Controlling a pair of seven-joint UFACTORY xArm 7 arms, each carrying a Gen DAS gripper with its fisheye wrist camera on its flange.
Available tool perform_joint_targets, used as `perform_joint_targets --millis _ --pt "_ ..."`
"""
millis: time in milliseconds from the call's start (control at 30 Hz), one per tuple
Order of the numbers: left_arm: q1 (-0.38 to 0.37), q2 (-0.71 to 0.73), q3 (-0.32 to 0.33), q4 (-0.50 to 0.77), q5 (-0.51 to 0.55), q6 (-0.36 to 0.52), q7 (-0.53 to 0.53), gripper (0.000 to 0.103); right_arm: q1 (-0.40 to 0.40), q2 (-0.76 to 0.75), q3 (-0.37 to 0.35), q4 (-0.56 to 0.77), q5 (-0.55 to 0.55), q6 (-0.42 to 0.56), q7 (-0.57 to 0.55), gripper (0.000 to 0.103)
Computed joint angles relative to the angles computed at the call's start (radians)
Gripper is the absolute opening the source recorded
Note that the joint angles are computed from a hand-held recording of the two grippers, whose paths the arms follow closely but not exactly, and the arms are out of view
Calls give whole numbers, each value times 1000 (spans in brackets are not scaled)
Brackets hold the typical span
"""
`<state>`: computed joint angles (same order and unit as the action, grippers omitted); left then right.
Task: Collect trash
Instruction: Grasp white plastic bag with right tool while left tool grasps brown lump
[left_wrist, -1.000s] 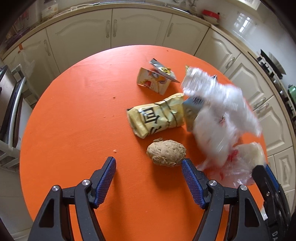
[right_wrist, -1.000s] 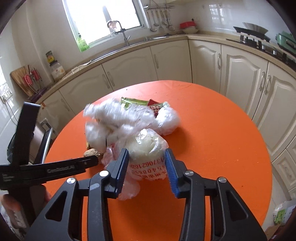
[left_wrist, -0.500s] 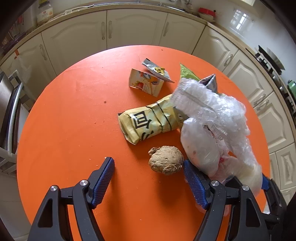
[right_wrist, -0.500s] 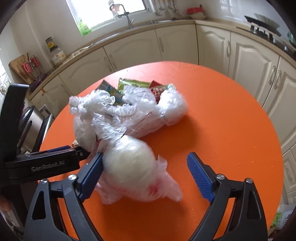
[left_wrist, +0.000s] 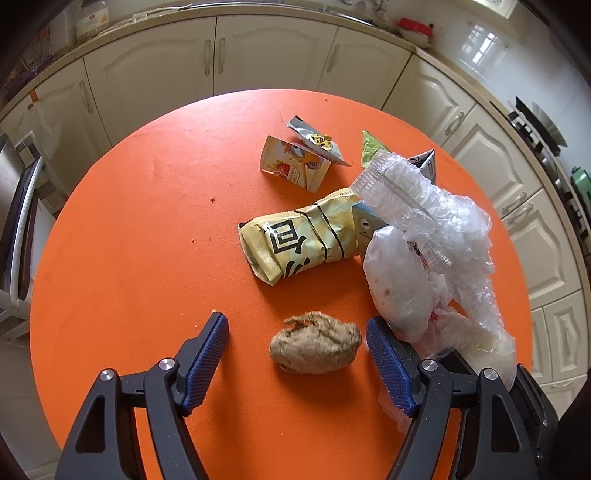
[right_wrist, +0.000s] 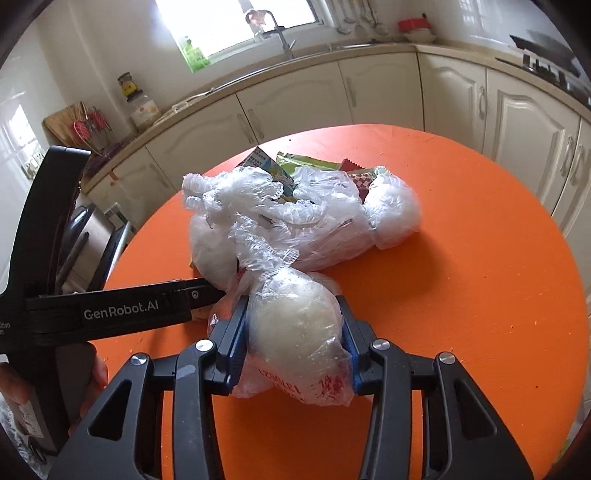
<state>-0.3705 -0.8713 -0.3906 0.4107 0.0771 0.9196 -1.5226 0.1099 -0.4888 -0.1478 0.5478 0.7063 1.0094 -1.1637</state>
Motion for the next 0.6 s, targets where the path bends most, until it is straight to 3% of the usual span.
perform_joint_targets --millis 300,333,367,433,600 --pt "-15 9 -42 23 3 42 -27 69 -66 -2 -56 42 25 78 46 41" --pt "-4 31 -54 41 19 57 -33 60 -72 -3 -58 48 27 82 47 41" --pt "3 47 -60 55 33 73 -37 58 -77 -11 -57 49 29 81 44 41" --pt "-2 45 -54 40 54 24 -36 40 -82 -18 -57 51 34 75 43 41" --pt "-5 64 -53 54 69 25 -44 40 -89 -1 -53 64 36 61 55 41"
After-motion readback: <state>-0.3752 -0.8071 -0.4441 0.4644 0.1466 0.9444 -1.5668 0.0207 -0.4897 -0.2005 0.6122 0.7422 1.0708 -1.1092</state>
